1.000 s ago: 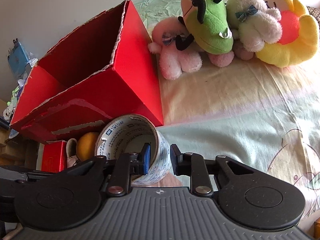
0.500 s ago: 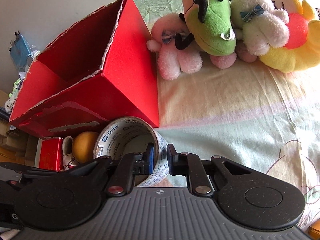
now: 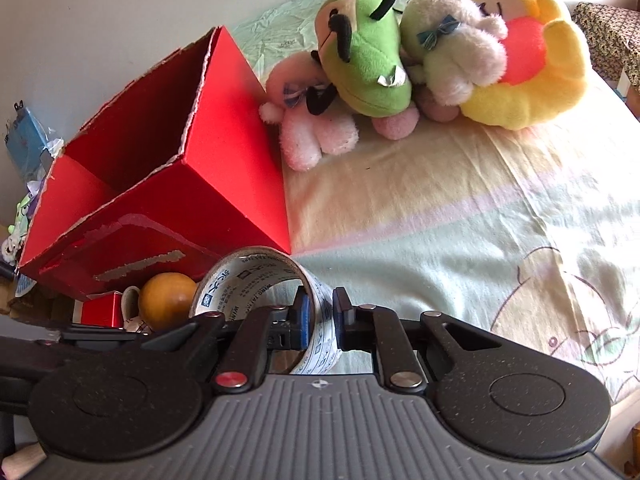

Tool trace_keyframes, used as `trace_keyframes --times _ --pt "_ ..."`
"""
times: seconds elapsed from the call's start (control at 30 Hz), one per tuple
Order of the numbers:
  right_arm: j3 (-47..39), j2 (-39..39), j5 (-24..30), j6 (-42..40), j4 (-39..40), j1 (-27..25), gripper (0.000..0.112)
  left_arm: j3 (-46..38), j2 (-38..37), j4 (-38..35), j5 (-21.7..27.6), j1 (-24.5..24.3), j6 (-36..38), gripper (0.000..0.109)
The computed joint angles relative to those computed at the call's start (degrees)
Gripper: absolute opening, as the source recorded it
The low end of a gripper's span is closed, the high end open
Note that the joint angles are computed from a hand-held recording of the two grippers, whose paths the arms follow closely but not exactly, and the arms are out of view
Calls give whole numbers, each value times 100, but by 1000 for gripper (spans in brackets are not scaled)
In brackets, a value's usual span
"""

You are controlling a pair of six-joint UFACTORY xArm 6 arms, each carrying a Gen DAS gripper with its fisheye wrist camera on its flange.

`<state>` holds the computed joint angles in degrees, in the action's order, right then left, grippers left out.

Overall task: Organize objects
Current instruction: 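Close the right tool's fingers on the rim of the clear tape roll, then lift the tape roll with the right tool and carry it into the red box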

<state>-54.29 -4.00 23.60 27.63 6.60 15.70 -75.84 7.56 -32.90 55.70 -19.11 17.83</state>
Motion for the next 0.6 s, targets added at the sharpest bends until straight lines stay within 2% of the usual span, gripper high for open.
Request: trace_keyframes --times 0.03,0.07,0.33,0.6 --pt "108 -105 -42 280 -299 22 13 40 -62 -30 -24 -10 63 25" --pt "181 -184 -80 428 -445 18 13 76 -101 -7 -95 -35 113 24" --pt "411 -817 -158 1534 -1350 -77 13 286 -672 -275 -228 -128 786 24" --pt "-190 -831 -554 1691 -1885 -132 14 -114 -1012 -649 -336 93 1183 24"
